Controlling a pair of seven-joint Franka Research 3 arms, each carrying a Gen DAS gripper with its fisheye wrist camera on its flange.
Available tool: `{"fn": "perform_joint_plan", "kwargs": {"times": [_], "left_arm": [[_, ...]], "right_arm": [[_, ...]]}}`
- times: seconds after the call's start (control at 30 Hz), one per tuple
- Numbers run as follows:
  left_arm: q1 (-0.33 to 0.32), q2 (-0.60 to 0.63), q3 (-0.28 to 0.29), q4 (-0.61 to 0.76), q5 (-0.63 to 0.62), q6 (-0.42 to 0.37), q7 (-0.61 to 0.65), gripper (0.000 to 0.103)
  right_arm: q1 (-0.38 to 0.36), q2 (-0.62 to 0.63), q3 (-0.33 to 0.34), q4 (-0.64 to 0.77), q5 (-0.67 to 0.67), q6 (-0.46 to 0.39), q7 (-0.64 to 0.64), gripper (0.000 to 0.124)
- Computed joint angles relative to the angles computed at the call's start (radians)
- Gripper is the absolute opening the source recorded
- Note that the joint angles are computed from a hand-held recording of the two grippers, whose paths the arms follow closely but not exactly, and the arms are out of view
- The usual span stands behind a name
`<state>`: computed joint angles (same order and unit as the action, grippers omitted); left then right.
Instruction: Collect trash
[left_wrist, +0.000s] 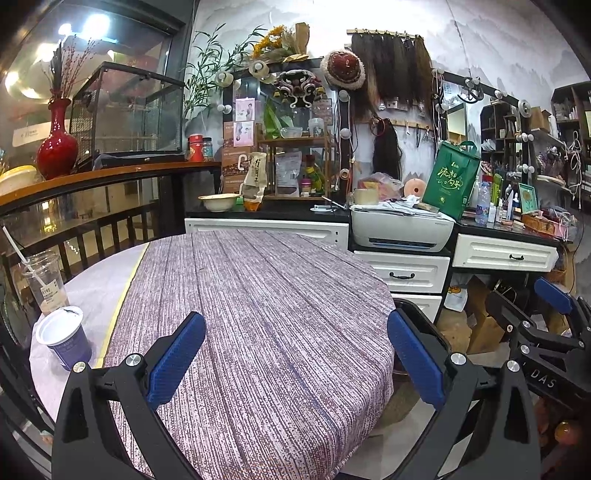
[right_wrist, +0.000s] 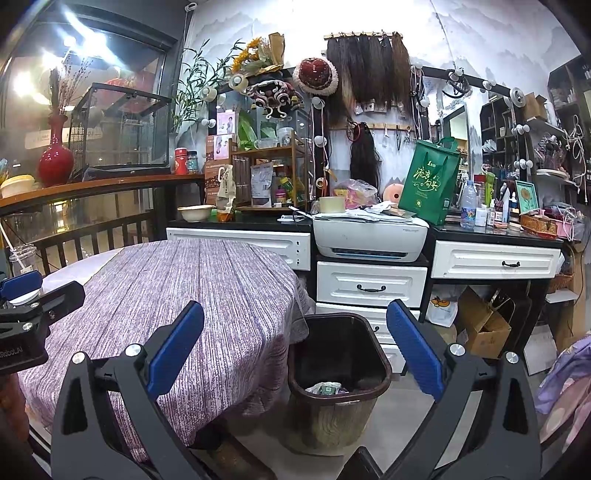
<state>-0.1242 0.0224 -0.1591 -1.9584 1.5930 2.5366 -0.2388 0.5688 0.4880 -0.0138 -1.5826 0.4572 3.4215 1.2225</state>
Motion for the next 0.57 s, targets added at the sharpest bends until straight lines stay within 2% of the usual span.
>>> {"fn": "perform_joint_plan", "kwargs": {"times": [0.57], "left_arm": [[0.013, -0.005, 0.007, -0.004, -0.012, 0.034, 0.008, 0.097]], "right_arm": [[-0.008, -0.001, 0.001, 0.003, -0.008, -0.012, 0.013, 0.097]]}}
